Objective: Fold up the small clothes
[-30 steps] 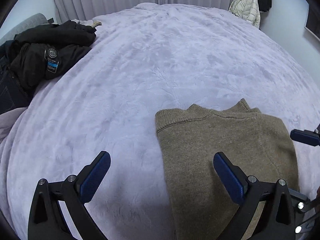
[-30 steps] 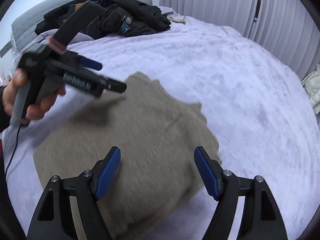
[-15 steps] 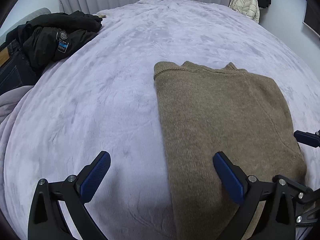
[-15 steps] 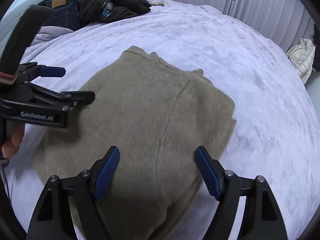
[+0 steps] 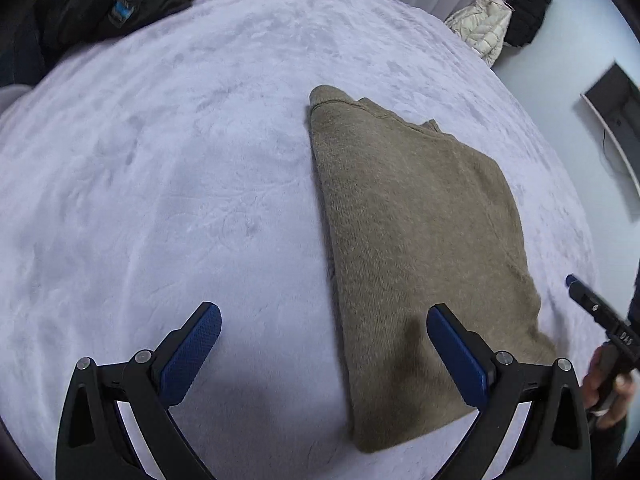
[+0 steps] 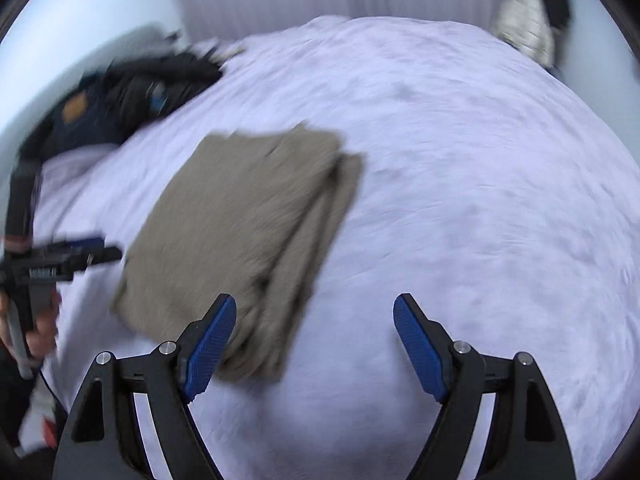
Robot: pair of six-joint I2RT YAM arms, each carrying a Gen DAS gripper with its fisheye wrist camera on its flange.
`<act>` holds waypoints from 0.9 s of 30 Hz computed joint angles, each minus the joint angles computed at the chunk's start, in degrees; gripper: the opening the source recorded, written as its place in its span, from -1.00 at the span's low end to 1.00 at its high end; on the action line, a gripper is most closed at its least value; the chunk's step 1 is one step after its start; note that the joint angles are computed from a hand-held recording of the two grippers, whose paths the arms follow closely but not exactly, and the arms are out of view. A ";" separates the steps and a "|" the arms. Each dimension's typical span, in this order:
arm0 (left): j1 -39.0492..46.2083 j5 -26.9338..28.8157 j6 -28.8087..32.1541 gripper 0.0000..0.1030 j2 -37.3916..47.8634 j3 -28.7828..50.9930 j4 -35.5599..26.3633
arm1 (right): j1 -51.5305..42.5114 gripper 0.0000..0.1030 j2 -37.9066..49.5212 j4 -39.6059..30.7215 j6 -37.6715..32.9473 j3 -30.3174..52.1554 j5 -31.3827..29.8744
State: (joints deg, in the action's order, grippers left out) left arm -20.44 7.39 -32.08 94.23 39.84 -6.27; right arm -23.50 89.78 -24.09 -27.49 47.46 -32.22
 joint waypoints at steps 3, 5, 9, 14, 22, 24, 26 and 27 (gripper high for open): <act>2.87 8.84 -0.35 1.00 8.80 6.35 1.01 | 0.95 0.63 10.88 -5.68 4.44 10.15 -1.38; 1.59 10.13 -0.06 1.00 12.83 10.18 0.33 | 3.24 0.63 16.65 -8.74 5.22 14.69 -3.62; -1.60 10.02 1.76 1.00 18.41 16.35 -0.84 | 8.41 0.63 22.34 -9.65 5.82 18.28 -6.36; -2.20 10.56 3.63 1.00 23.15 20.79 -0.41 | 13.40 0.64 27.63 -7.10 5.35 20.11 -6.54; -2.87 8.13 3.90 -0.15 18.21 19.26 -0.80 | 14.90 -0.29 27.26 -4.00 9.55 20.03 -10.23; -2.19 9.12 4.20 -0.23 15.88 18.86 -2.53 | 15.07 -0.32 24.74 -3.48 10.44 18.45 -10.40; -2.88 7.53 4.58 -0.23 13.65 18.76 -4.70 | 15.52 -0.33 21.60 -3.04 11.08 16.60 -10.25; -3.20 6.75 4.97 -0.23 12.29 18.39 -5.80 | 15.46 -0.33 19.95 -3.40 11.17 15.90 -10.79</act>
